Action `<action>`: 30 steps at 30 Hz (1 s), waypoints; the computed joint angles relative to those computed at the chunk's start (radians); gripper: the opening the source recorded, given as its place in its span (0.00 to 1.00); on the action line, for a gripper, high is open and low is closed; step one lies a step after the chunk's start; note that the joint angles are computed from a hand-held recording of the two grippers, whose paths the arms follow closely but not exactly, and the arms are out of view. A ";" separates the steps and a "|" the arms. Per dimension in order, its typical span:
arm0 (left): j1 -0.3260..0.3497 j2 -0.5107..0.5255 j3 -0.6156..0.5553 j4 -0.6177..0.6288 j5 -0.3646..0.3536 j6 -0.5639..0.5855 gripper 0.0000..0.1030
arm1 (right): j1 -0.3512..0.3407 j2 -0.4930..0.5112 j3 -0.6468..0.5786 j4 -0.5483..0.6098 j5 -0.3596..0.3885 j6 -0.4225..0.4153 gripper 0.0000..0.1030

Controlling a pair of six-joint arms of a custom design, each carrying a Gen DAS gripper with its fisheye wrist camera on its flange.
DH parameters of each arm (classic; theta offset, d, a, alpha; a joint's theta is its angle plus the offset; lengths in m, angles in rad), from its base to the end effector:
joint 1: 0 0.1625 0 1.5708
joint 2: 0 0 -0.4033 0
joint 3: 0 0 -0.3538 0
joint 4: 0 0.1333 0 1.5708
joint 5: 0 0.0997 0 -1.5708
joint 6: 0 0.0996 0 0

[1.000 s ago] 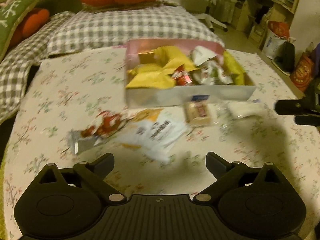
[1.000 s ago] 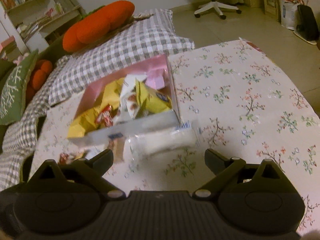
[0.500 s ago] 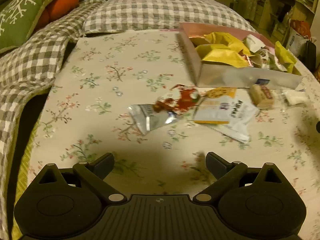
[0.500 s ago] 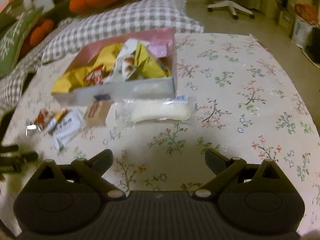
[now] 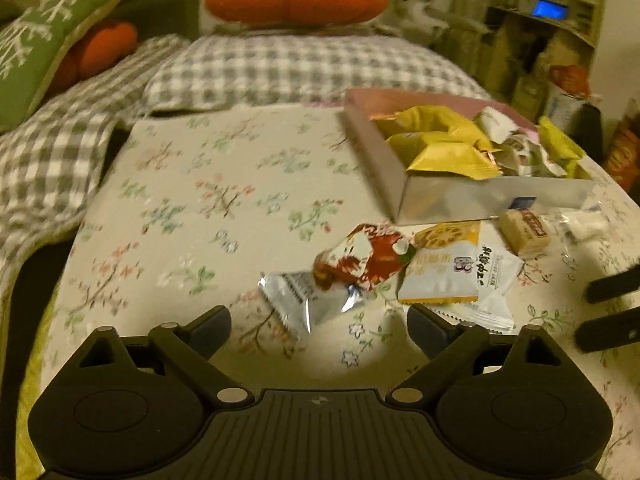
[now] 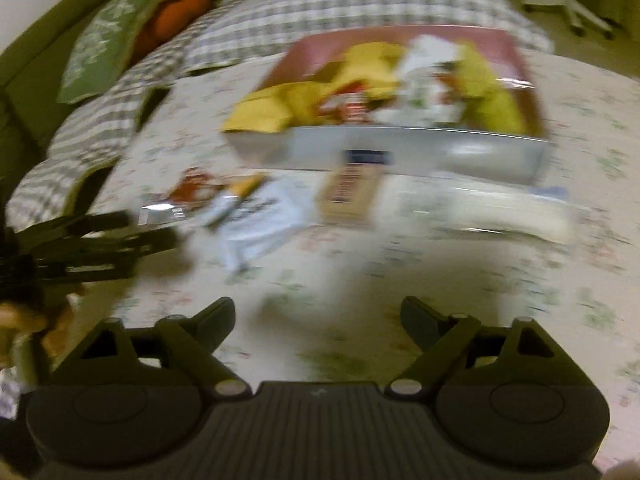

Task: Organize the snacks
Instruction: 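Move both open tools back over the remaining snacks on the table, then grasp the small silver candy with the left tool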

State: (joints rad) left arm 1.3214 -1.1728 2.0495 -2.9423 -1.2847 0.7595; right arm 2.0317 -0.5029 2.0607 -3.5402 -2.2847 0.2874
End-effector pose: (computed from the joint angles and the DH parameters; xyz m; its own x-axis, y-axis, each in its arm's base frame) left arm 0.0291 -0.5396 0.2256 -0.5486 0.6648 -0.5071 0.8204 0.5448 -0.1733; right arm 0.2742 -0.3991 -0.0260 -0.8765 0.1353 0.4621 -0.1660 0.8160 -0.5538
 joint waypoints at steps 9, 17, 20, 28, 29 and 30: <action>0.039 0.024 -0.052 0.027 -0.109 0.043 0.60 | -0.010 0.083 -0.140 0.029 0.032 -0.162 0.73; 0.030 0.021 -0.046 0.039 -0.084 0.069 0.35 | -0.005 0.159 -0.239 0.000 -0.078 -0.274 0.75; 0.030 0.016 -0.046 0.049 -0.084 0.067 0.30 | -0.009 0.174 -0.256 -0.028 -0.089 -0.297 0.74; 0.014 -0.008 -0.021 0.058 -0.068 0.083 0.21 | -0.014 0.190 -0.284 -0.051 -0.097 -0.284 0.43; 0.014 -0.011 -0.021 0.068 -0.069 0.080 0.21 | -0.015 0.183 -0.275 -0.052 -0.089 -0.273 0.39; 0.014 -0.015 -0.019 0.073 -0.069 0.079 0.21 | -0.018 0.174 -0.262 -0.056 -0.077 -0.260 0.35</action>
